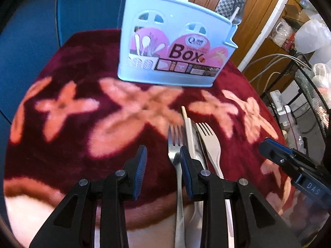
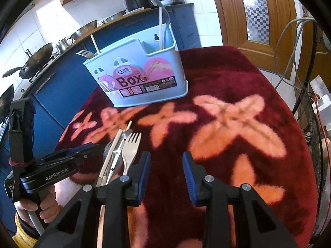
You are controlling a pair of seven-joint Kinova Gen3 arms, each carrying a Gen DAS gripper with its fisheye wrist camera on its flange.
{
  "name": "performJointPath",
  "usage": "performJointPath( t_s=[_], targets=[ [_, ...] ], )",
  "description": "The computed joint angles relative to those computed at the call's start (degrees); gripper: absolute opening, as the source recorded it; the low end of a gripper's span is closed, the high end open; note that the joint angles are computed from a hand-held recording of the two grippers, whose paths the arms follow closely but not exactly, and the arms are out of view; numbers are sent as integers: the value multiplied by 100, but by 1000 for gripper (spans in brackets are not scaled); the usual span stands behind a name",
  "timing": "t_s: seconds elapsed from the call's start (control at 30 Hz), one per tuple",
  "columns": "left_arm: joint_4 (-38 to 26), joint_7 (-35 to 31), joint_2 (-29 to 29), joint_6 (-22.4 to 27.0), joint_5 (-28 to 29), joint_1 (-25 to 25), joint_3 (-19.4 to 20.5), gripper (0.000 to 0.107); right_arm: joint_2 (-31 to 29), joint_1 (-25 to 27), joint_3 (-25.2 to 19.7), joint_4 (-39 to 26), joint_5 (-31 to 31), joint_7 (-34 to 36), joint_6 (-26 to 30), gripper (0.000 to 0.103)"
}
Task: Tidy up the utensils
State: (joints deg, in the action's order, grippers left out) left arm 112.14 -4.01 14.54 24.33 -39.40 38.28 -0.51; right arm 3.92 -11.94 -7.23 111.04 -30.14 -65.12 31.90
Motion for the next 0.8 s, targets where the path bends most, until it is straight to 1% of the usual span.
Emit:
performJointPath(
  t_s=[0.07,0.17,0.23,0.3,0.33,0.4,0.53,0.6,0.67,0.73,0.8],
  targets=[
    [60,-231,29,-270,206,-193,85,33,25,4,7,-1,5,-25,3,35],
    [93,-236,64,-441,193,-76,-93,33,54,16,2,-16,-4,-58,33,35],
    [111,-366,79,-591,291,-98,-119,28,62,22,-5,-14,-6,-47,31,35],
    [126,-619,98,-775,492,-184,-84,20,74,18,-13,-15,7,-57,28,35],
    [124,-736,103,-824,591,-184,-100,18,80,15,-18,-18,15,-67,28,35],
    [87,-877,140,-874,698,-70,-216,10,87,14,-24,-23,24,-78,40,35],
    [48,-916,170,-895,697,262,-538,3,90,-3,-37,-35,74,-100,62,35],
    [65,-778,159,-901,593,496,-769,2,91,-9,-43,-40,84,-92,69,35],
    [67,-440,140,-782,310,841,-1071,1,93,-17,-47,-41,95,-96,71,35],
    [118,-57,92,-698,0,1020,-1220,0,101,-18,-52,-46,83,-84,82,35],
    [202,305,21,-652,-261,1076,-1271,0,116,-31,-60,-55,90,-94,88,35]
  ],
)
